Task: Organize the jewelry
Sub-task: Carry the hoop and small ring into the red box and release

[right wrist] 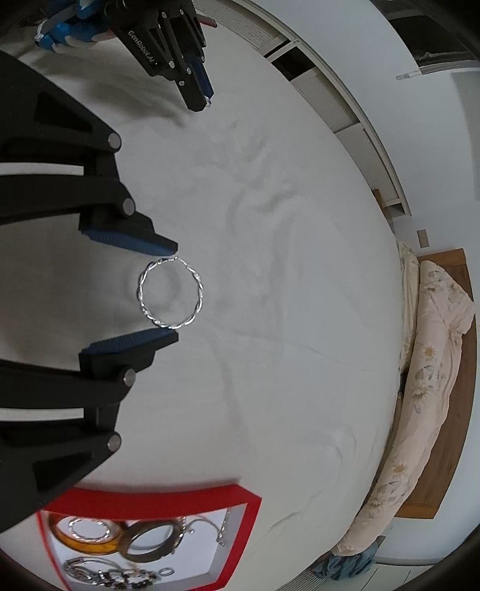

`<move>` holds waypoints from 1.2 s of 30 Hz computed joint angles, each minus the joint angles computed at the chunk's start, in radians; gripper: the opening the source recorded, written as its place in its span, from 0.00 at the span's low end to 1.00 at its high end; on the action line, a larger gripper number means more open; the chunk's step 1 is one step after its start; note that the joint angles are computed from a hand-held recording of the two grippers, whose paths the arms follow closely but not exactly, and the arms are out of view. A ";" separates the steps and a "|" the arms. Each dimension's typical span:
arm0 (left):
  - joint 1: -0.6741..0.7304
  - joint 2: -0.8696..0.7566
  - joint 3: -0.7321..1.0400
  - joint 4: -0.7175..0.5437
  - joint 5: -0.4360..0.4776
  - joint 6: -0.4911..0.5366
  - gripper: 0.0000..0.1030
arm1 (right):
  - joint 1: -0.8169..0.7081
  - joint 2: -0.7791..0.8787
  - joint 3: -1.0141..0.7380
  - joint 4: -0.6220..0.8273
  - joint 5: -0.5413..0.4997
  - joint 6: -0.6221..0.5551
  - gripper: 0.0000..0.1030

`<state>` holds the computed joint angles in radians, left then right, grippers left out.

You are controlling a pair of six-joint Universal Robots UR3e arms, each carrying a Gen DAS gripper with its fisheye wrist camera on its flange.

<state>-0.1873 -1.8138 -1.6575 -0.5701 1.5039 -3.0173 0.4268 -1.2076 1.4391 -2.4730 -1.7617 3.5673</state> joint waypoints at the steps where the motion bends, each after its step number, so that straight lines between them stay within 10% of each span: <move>1: -0.001 0.009 -0.003 -0.003 -0.001 0.001 0.18 | 0.009 -0.011 0.004 0.004 -0.005 0.009 0.37; 22: -0.212 0.171 -0.018 -0.060 0.079 -0.090 0.18 | 0.096 -0.458 0.263 0.093 -0.125 0.111 0.37; 36: -0.499 -0.084 0.357 -0.185 0.166 -0.167 0.18 | -0.138 -0.950 0.528 0.257 -0.061 0.031 0.37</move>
